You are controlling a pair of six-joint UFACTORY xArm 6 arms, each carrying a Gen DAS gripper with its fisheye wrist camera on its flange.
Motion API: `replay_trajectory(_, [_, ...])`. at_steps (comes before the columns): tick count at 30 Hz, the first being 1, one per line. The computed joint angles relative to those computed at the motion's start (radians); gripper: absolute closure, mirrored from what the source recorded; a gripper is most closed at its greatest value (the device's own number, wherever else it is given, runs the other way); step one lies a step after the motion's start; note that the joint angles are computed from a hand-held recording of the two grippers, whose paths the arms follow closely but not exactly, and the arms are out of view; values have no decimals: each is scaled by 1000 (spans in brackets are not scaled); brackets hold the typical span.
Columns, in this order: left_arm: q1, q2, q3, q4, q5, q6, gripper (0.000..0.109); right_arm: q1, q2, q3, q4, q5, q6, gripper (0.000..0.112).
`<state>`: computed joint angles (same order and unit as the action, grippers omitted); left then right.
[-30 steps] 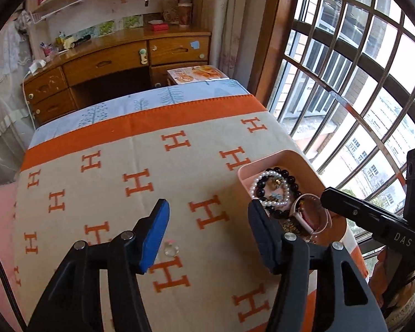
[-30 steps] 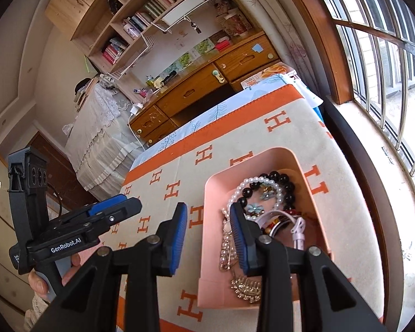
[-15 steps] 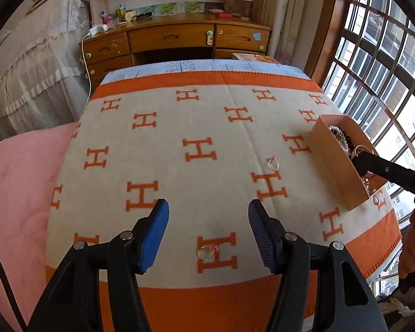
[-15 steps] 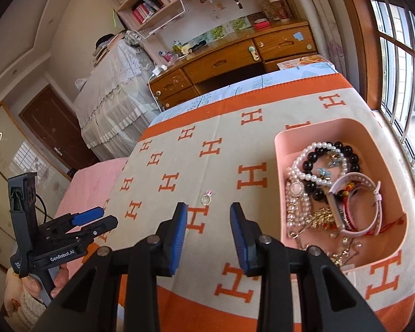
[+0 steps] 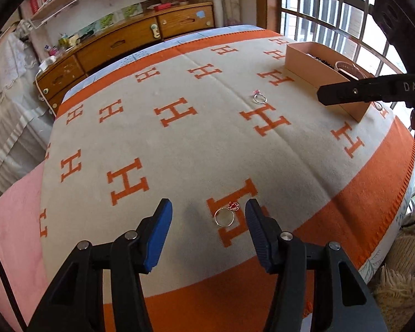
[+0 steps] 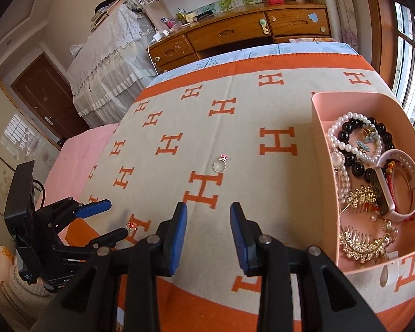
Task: Organize jewelry
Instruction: 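Grasp the pink-stone ring with the right tool while the left grasps the red-stone ring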
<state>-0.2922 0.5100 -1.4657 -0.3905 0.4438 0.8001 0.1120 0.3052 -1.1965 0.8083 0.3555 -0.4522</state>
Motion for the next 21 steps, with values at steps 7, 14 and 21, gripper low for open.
replay_trajectory(7, [8,54,-90,-37,113,145,72,1,37,-34,-76,11,74,80])
replay_trajectory(14, [33,81,-159,-86,248,257,72,1,92,-86,-163,17,147,80])
replay_trajectory(21, [46,98,-203,-114,332,275,95,17,156,-151,-359,-32,268,80])
